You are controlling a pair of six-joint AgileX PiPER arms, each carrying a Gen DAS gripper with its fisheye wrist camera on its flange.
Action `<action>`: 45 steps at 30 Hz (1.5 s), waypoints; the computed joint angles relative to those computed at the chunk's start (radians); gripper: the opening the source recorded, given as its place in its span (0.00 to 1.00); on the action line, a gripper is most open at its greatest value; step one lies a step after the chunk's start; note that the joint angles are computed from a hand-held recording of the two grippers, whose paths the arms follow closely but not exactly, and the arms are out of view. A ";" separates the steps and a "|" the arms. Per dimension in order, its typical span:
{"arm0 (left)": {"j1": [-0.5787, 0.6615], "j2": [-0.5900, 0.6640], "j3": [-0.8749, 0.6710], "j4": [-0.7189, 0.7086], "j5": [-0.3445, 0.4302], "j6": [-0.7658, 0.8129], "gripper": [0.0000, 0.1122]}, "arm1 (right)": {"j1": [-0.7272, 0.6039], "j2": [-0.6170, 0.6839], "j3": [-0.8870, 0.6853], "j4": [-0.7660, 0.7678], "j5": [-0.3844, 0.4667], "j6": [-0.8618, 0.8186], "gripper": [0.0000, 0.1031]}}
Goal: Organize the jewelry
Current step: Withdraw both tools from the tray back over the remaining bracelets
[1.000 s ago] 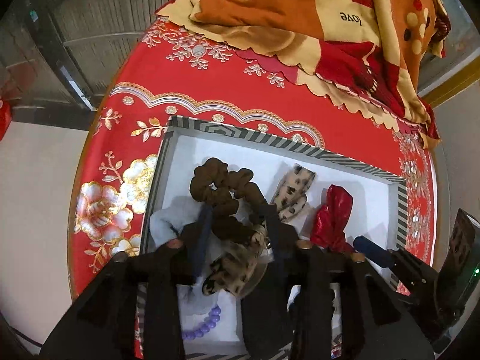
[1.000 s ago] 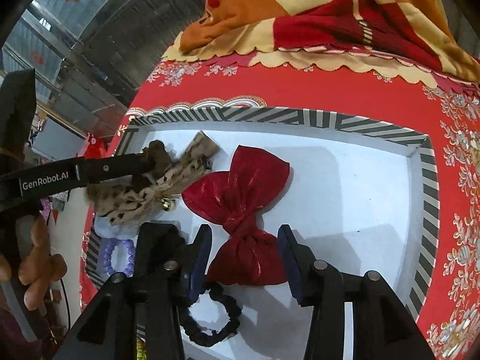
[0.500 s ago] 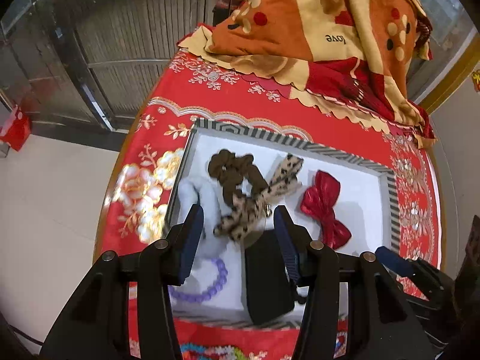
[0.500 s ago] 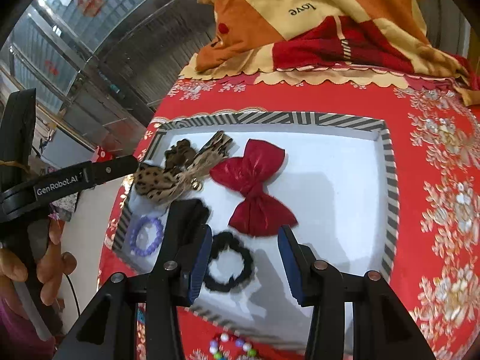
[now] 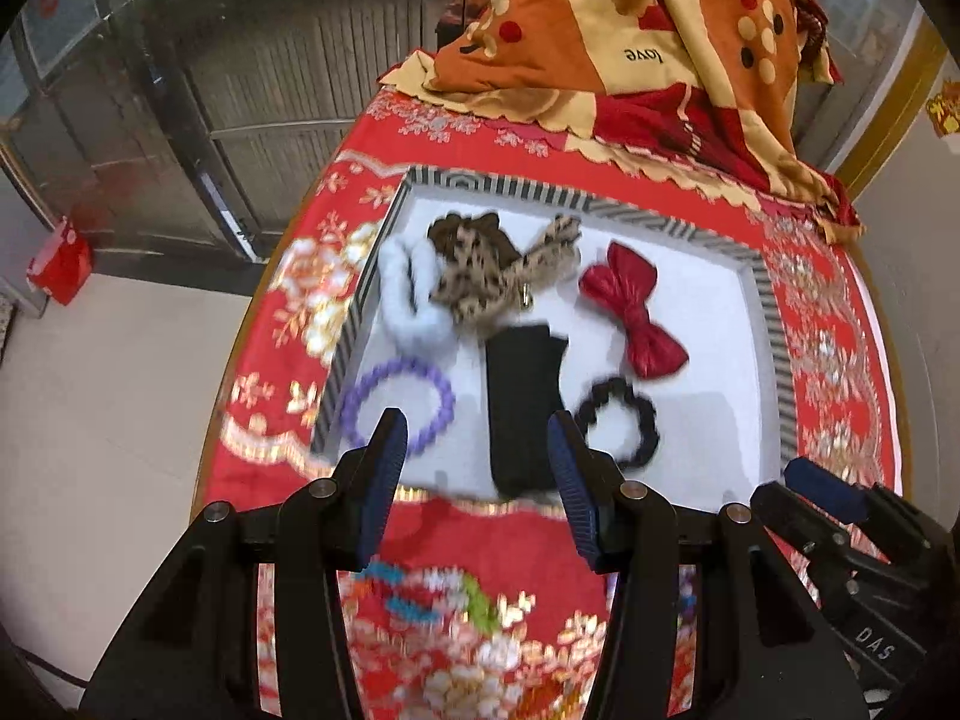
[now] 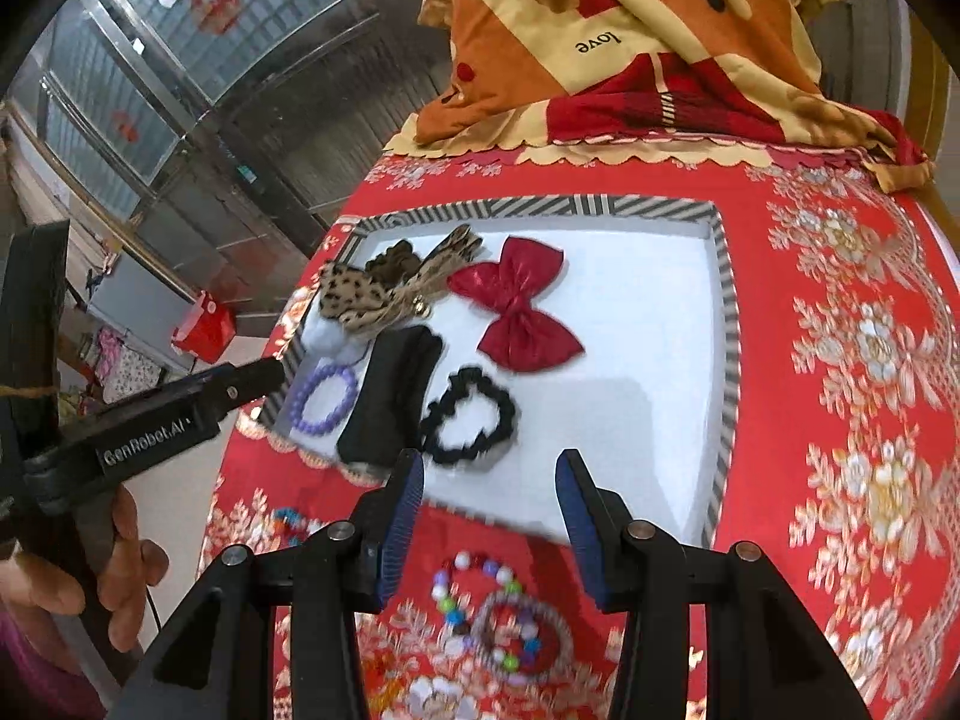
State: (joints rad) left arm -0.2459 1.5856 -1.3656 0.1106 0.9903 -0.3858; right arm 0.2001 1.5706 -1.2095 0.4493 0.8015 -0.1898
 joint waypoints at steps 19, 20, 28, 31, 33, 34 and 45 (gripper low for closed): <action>-0.288 -0.324 0.341 0.168 0.064 -0.361 0.43 | 0.007 -0.349 0.340 -0.058 0.007 0.034 0.51; -0.302 -0.332 0.348 0.172 0.070 -0.375 0.43 | 0.007 -0.363 0.351 -0.062 0.012 0.036 0.51; -0.429 -0.371 0.393 0.214 0.110 -0.488 0.43 | -0.005 -0.448 0.415 -0.081 0.044 0.043 0.51; -0.465 -0.376 0.398 0.225 0.122 -0.519 0.43 | -0.012 -0.463 0.428 -0.083 0.051 0.041 0.52; -0.485 -0.373 0.398 0.230 0.129 -0.537 0.43 | -0.022 -0.470 0.436 -0.075 0.056 0.029 0.52; -0.494 -0.373 0.400 0.232 0.131 -0.545 0.43 | -0.026 -0.474 0.439 -0.072 0.060 0.022 0.52; -0.532 -0.360 0.403 0.238 0.145 -0.578 0.43 | -0.055 -0.476 0.454 -0.052 0.073 -0.015 0.53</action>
State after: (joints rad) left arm -0.7778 1.2259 -0.9624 0.3490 1.1353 -0.9640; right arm 0.1453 1.0947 -0.7553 0.3972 0.8742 -0.2051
